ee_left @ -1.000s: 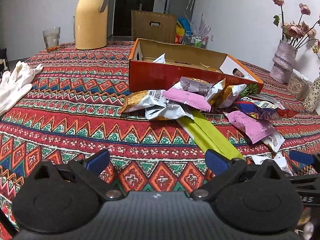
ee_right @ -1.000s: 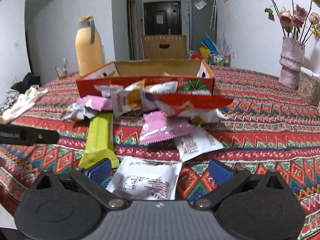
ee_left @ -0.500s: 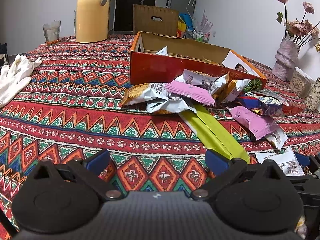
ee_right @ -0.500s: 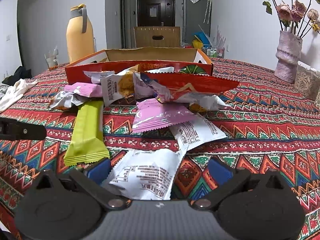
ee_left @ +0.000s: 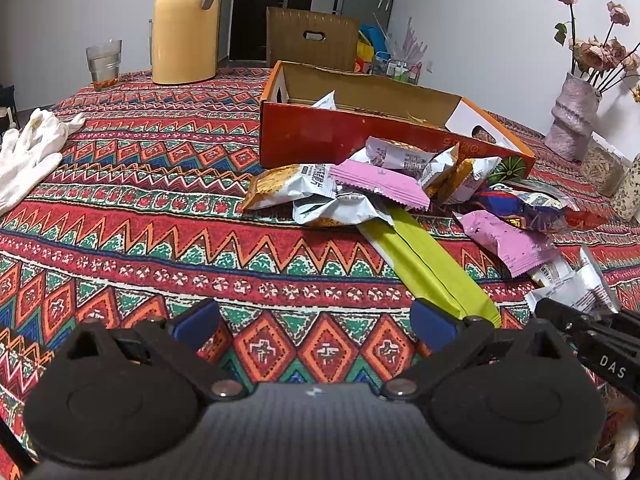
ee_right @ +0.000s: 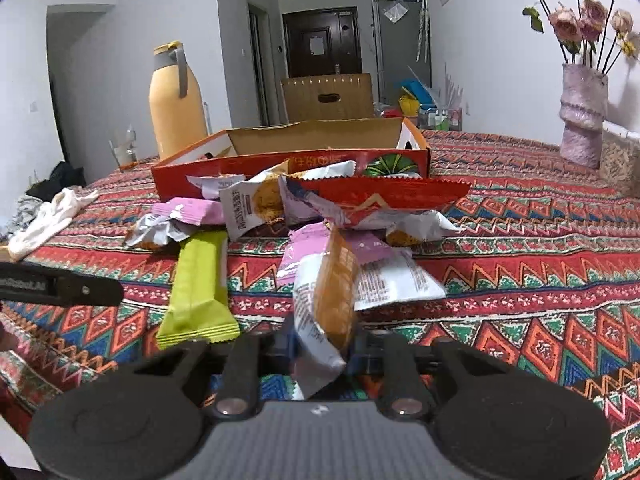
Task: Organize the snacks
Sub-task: 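Grasp a tan snack packet with the right tool, then grasp the lime-green bar with the left tool while the right tool holds the tan packet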
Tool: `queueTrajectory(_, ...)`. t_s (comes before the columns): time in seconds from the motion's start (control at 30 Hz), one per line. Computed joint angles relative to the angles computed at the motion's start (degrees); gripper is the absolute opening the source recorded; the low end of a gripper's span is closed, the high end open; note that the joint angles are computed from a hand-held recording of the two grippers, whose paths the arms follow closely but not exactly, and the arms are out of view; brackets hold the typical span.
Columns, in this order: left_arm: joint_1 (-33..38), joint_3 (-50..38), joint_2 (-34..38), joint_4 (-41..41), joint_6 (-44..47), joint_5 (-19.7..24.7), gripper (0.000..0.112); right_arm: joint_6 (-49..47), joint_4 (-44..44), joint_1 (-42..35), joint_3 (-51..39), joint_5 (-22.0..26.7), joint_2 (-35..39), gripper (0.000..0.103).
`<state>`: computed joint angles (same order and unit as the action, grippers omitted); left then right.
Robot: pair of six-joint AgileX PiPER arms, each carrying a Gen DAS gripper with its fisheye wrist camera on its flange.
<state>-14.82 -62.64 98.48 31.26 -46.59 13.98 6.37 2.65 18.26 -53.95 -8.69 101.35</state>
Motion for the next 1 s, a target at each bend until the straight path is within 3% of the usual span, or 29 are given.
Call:
queueTrajectory(0.23, -0.89, -2.62, 1.09, -1.35, 1.53, 1.66, 0.103, 2.2, -2.57, -1.34, 2.88, -3.4, -2.67, 0.022)
queueTrajectory(0.47, -3.1, -11.25, 5.82, -5.78, 5.28, 6.05, 0.103, 4.03, -3.47, -5.27, 6.26, -7.08, -4.62, 0.022)
queueTrajectory(0.57, -4.47, -16.5, 9.04, -6.27, 4.71, 9.02, 0.103, 7.82, -7.53, -7.44, 7.75, -8.61, -5.13, 0.022)
queueTrajectory(0.87, -10.95, -32.87, 19.93, 3.52, -3.69, 23.02, 0.102, 18.72, -19.12, -11.93, 9.38, -12.55, -3.64, 0.022)
queueTrajectory(1.0, -11.65, -37.02, 22.81, 1.88, -2.23, 26.99, 0.091, 21.65, -22.35, -13.11, 10.02, -14.26, -2.91, 0.022)
